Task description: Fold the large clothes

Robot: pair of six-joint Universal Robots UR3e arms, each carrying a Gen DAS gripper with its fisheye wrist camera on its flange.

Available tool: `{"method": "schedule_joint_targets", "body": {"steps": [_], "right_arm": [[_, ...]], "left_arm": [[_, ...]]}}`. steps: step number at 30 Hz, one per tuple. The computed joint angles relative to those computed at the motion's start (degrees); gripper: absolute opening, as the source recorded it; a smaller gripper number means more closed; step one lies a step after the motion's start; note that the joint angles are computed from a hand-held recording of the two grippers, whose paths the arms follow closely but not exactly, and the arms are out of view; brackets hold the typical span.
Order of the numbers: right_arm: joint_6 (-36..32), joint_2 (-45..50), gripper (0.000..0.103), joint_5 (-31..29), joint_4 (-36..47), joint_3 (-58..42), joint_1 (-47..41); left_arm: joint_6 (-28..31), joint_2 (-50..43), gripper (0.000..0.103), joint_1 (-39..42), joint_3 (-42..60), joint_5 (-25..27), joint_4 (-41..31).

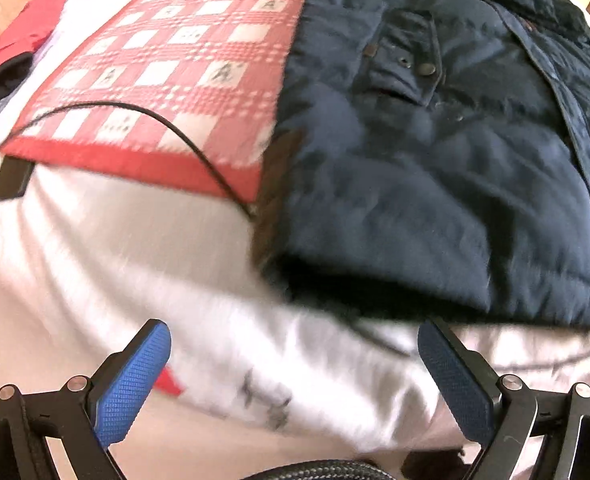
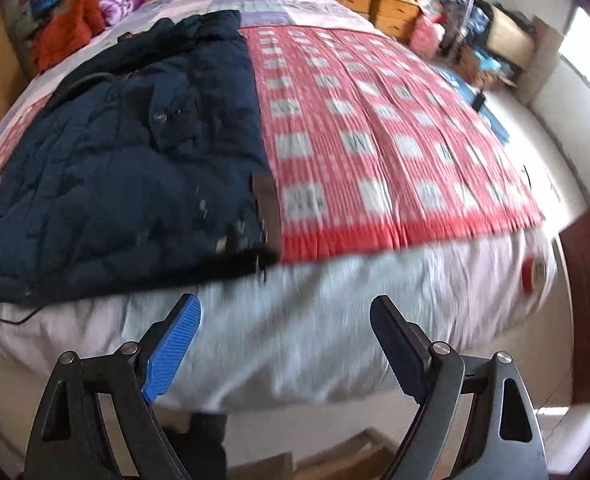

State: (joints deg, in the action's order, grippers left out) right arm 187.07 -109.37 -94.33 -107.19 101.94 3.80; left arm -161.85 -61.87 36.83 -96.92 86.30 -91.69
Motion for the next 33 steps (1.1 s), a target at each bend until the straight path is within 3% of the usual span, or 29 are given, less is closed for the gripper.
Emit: {"method": "schedule_joint_targets", "body": {"steps": [6,11,15,21,33], "right_arm": [[5.5,-2.5,0.089,-2.8,1.7,0.8,6.3],[7.8,0.1,0.089,-5.5,0.2,-0.6,11.4],[9.0,2.3,0.089,-6.4,-1.1,-1.3,12.9],[10.1,3.8,0.089,-6.9,-2.1,-1.3,14.4],[9.1,8.1,0.089,-8.8,-8.3,1.9,14.5]], "left_arm": [[7.2,5.8,0.102,8.3,-5.0,-2.4,-1.2],[5.7,2.8,0.102,6.4,-7.8,-2.7,6.4],[1.7,-3.1,0.102,0.5,-8.9,2.4,15.4],[2.1,-8.3,0.102,-2.7,-9.9,5.4,23.7],[1.8,-12.5,0.102,-3.1,-7.9,4.9,25.9]]}}
